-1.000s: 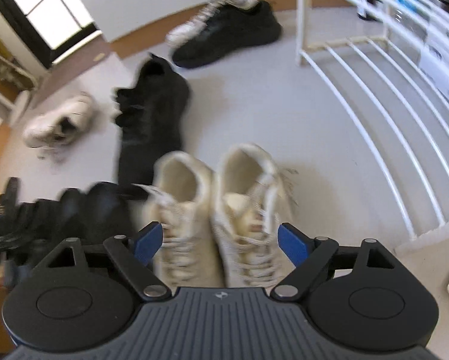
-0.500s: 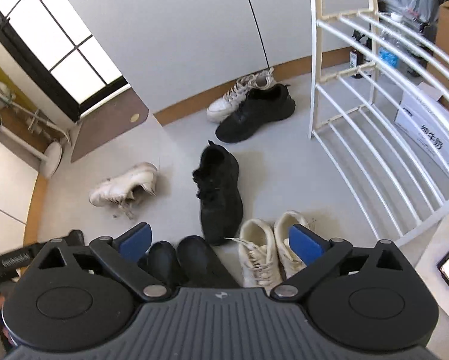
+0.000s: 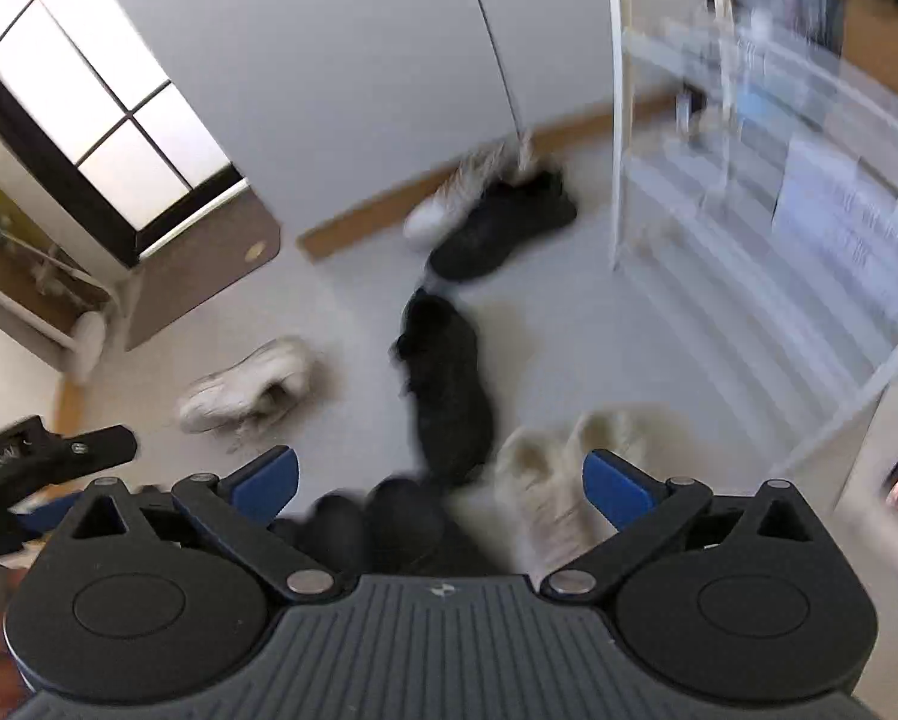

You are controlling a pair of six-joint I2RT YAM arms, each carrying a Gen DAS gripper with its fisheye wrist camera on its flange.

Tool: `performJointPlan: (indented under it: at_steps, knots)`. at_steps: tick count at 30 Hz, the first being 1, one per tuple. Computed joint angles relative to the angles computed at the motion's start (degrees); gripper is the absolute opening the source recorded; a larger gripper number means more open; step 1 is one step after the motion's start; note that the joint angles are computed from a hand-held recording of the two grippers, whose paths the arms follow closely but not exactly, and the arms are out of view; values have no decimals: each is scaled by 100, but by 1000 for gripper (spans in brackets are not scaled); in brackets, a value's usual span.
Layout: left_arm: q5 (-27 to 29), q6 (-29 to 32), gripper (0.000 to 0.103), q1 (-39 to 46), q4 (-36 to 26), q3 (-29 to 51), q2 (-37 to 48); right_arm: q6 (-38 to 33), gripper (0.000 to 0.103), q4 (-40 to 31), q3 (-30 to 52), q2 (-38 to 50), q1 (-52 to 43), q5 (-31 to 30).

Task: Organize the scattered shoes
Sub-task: 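Raise the right gripper away from the cream sneaker pair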

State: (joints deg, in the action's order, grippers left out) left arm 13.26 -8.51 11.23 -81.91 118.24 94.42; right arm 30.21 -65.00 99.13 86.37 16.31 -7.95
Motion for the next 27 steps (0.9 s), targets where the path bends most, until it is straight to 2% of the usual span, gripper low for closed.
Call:
performJointPlan:
  at_steps: [4,6,9,12,21,27]
  knots:
    - [-169,-194,95,-128,45,-18,57,-269,103,-56,296,251,-59,211]
    - [-371,-192,95,-316,-156,431,369,-474,103,-109,474,440,-149,213]
    - [-599,-290,96,-454,-149,670,486,-616,103,-165,661,649,-275,159]
    - [-535,-414,96,-521,132,334,390,-543,103,-132,817,789,-425,-27]
    - [-375,-571,96,-570,911,-419,769,-1071,103,126,746,1196,-397,336]
    - [-658,-753,96,-825,1280,-265,1571,-1363,103,458,373,1326,-703,299]
